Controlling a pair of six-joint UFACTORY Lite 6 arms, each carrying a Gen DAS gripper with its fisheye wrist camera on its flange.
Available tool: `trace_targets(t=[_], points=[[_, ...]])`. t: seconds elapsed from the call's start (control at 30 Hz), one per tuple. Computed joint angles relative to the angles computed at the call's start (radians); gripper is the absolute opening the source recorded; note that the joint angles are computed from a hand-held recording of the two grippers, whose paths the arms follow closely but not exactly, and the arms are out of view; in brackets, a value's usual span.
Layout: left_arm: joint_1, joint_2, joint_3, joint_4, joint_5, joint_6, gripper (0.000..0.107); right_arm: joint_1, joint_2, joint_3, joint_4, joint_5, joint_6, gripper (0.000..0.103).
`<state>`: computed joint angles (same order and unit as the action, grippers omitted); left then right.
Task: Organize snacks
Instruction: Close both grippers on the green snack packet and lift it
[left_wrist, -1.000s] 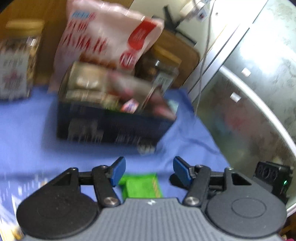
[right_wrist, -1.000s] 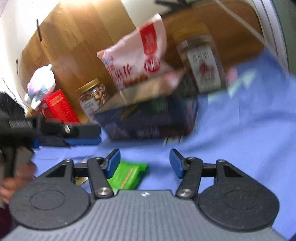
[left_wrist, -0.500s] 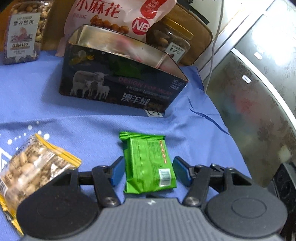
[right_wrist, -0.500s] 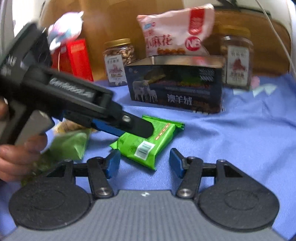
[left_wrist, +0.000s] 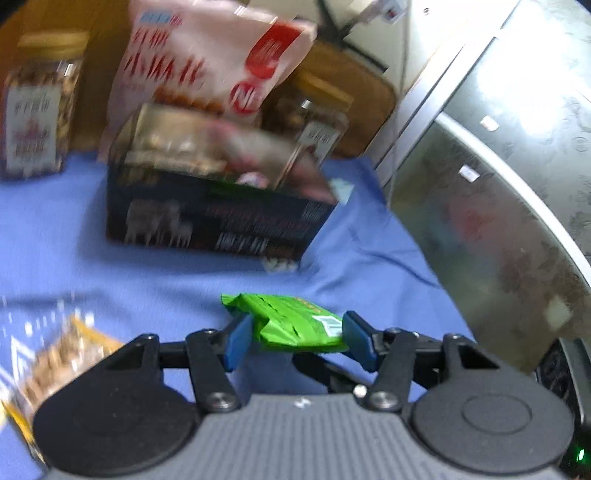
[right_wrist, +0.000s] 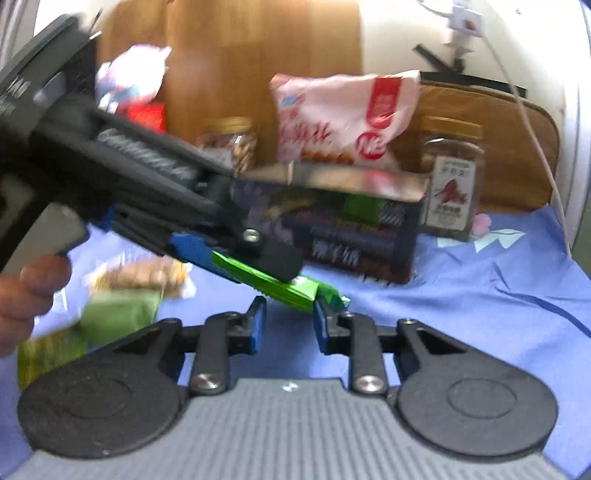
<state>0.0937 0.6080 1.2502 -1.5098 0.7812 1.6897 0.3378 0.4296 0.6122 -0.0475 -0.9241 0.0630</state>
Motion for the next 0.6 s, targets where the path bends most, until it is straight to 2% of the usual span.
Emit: trace_targets(t=[0.33, 0.47, 0.6], points=[[-0.028, -0.032, 0.063, 0.005, -0.001, -0.023, 0.054, -0.052, -0.050, 0.028, -0.041, -0.015, 0.035, 0.028], [-0.019, 0.003, 0.033, 0.039, 0.012, -0.016, 0.054, -0.066, -0.054, -0.035, -0.090, -0.019, 0.012, 0.029], [-0.039, 0.066, 0.041, 0.095, -0.019, -0.057, 0.054, -0.074, -0.003, -0.029, -0.110, 0.027, 0.002, 0.029]])
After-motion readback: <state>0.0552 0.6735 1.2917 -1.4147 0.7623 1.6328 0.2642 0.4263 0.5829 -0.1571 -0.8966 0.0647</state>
